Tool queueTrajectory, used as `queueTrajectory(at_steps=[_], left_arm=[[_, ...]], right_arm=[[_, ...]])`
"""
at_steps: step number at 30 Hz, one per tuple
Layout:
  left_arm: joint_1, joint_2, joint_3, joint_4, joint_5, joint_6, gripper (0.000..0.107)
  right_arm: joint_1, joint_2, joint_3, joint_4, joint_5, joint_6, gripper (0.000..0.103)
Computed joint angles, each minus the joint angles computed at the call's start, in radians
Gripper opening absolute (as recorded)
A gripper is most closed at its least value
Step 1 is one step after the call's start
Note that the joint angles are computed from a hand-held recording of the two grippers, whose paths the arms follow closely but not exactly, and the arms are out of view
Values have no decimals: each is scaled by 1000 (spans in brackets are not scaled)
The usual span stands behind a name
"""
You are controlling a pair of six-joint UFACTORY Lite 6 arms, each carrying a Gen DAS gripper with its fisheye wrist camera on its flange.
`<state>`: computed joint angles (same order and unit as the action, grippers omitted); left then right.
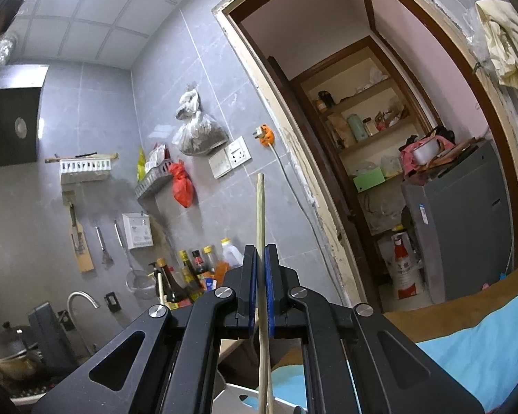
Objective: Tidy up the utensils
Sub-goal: 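Lift both chopsticks upright and carry them over the white caddy, then lower the chopsticks into the caddy and open both tools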
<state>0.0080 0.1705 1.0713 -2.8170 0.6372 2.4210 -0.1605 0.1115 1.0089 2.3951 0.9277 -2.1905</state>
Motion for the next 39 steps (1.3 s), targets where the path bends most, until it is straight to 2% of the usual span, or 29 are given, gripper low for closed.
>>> queueTrajectory(at_steps=[8,19,21,23,27,31,33,39], left_arm=[[-62,-35,-54,-110,-15,205,2],[-56,-61,-66,-25,-68,147,3],[-47,-69,-65,27,-87,106,6],[-41,-79,-68,64,-103,72,11],[-24,-109,-81,154,-123,-30,26],[-22,-146,-76,222,-181,-90,28],[-28,-167,-76,242,-213,-105,33],[-66,-224,-69,336,-331,-178,41]], right_arm=[[25,-2,-28,35,-32,-81,4],[24,-22,-32,-24,-94,-46,6],[19,-31,-33,-50,-102,-22,12],[13,-37,-30,-76,-107,5,22],[4,-63,-36,-107,-115,34,22],[-5,-90,-34,-144,-136,65,22],[-9,-101,-35,-153,-149,71,23],[-62,-159,-58,-255,-189,153,34]])
